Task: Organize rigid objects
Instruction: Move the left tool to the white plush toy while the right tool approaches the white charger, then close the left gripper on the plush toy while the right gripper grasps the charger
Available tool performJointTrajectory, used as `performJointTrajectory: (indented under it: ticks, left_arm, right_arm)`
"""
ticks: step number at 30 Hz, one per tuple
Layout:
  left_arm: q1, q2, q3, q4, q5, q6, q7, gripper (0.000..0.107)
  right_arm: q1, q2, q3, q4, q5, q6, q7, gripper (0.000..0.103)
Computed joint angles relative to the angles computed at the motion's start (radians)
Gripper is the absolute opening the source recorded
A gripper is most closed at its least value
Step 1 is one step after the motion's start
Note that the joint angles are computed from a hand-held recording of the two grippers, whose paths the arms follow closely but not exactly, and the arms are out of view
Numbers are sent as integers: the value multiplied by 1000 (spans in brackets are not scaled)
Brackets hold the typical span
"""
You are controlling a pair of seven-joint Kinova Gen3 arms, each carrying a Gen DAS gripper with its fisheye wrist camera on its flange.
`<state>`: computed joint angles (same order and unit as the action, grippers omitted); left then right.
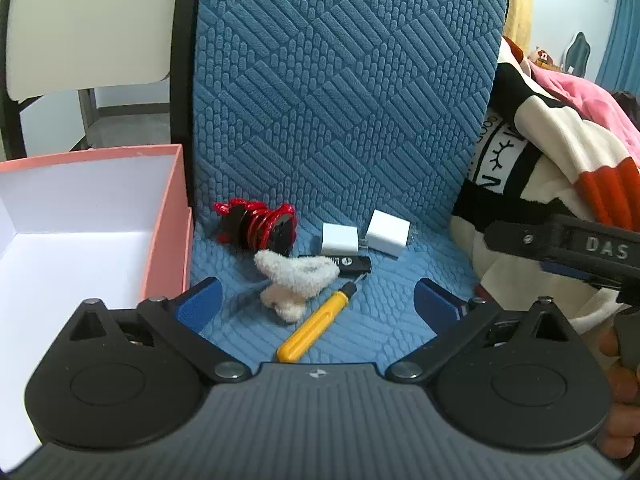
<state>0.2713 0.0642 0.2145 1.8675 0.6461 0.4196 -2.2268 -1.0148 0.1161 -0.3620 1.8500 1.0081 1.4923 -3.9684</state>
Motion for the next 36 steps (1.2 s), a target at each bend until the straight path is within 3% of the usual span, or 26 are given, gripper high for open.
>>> performJointTrajectory:
  ticks: [7,9,12,15,21,26,31,36]
  left_arm:
    - [2,57,14,-54,-30,1,59,83]
    - [20,74,13,-72,-81,-15,114,81]
    - [31,102,17,-105,-138,-22,189,66]
    - [52,139,9,-148,-210,-10,286,61]
    - [93,201,-12,-221,-356,37,453,54]
    - [103,215,-13,-233,-423,36,531,49]
    - [117,225,-14,-244,-480,41,570,48]
    - [79,257,12,-285,-447,111,570,48]
  right_arm:
    - [97,-37,33,54,14,-188,63,72]
    - [133,-42,45,70,26,-253,76,72]
    - [172,-31,59,73,39,-305,103,72]
    - [210,-36,90,102,62,-402,76,72]
    - [315,24,134,53,-12,-507,196,72]
    - [340,113,200,-23,-87,-527,313,71]
    - [339,145,249,-50,-149,-542,319,70]
    - [351,165,266,-74,-185,-522,379,70]
